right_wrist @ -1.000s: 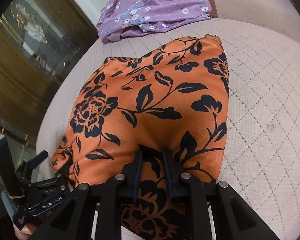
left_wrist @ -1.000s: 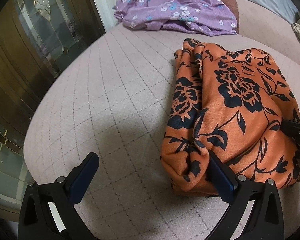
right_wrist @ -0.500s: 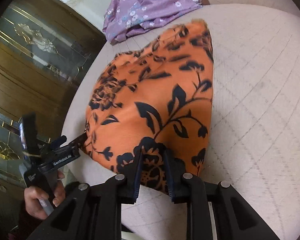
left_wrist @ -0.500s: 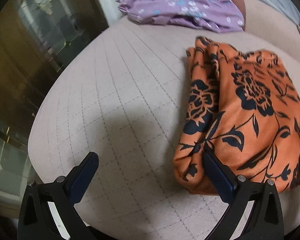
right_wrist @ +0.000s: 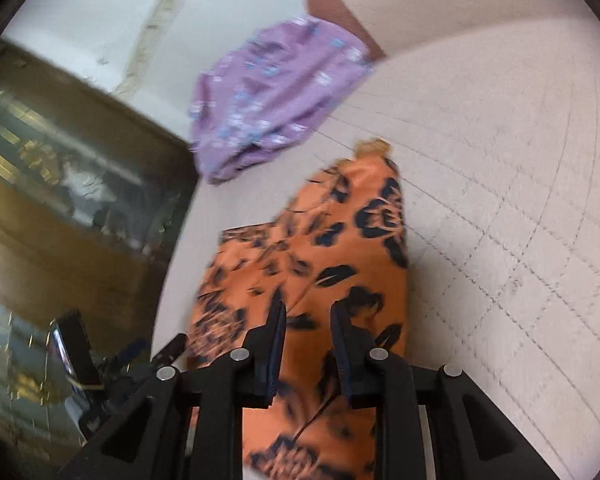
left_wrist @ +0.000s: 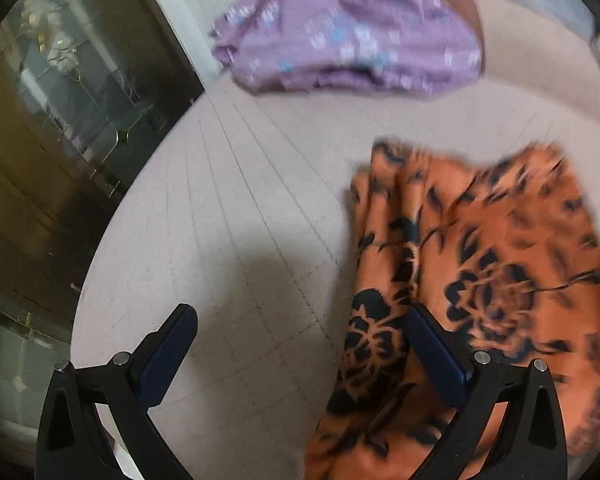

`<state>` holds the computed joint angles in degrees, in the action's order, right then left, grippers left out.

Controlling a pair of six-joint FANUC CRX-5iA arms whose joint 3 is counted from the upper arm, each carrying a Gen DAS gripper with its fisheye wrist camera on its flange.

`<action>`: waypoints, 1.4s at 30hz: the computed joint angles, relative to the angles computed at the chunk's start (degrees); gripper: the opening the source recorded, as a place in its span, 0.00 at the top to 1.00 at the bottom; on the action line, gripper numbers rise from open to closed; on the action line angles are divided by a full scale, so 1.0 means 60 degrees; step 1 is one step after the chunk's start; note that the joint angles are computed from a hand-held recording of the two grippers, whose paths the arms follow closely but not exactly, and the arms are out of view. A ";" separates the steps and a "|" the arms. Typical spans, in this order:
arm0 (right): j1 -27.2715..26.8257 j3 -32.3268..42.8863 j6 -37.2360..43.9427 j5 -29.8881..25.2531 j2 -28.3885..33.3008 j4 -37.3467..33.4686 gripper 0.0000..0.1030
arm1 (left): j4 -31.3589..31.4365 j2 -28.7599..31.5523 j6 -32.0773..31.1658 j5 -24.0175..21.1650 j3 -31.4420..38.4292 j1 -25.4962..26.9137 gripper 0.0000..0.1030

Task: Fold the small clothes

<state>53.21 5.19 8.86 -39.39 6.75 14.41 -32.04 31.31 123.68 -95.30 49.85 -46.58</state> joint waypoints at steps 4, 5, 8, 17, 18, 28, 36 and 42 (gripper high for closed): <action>-0.0191 -0.0366 -0.0093 0.0885 0.0155 -0.0487 0.75 | 0.0622 -0.0321 0.0594 0.0477 -0.0707 0.0378 0.00; -0.0141 -0.0385 -0.0183 0.0846 0.0124 -0.0365 0.75 | 0.0705 -0.0331 0.0602 0.0494 -0.0706 0.0426 0.00; -0.0019 -0.0298 -0.0142 0.0498 0.0024 -0.0230 0.75 | 0.0269 -0.0483 0.0634 0.0329 -0.0683 0.0220 0.00; 0.0717 -0.1807 -0.2291 0.1024 -0.1352 0.2397 0.27 | -0.1135 -0.2041 0.1690 0.0849 -0.1364 -0.0930 0.00; 0.0801 -0.1906 -0.2419 0.1021 -0.1494 0.2551 0.27 | -0.1280 -0.2132 0.1722 0.0836 -0.1351 -0.1029 0.00; 0.1461 -0.2142 -0.3376 0.0798 -0.2173 0.4168 0.27 | -0.2683 -0.2636 0.1716 0.0582 -0.0805 -0.2175 0.00; 0.1875 -0.2181 -0.3562 0.0573 -0.2404 0.4842 0.27 | -0.3128 -0.2794 0.1735 0.0391 -0.0704 -0.2639 0.00; 0.1988 -0.2268 -0.3607 0.0492 -0.2492 0.4980 0.27 | -0.3247 -0.2715 0.1733 0.0274 -0.0637 -0.2735 0.00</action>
<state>65.14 -8.42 -12.78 -36.44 -8.20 44.29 -51.53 15.02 134.08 -93.66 46.03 -62.99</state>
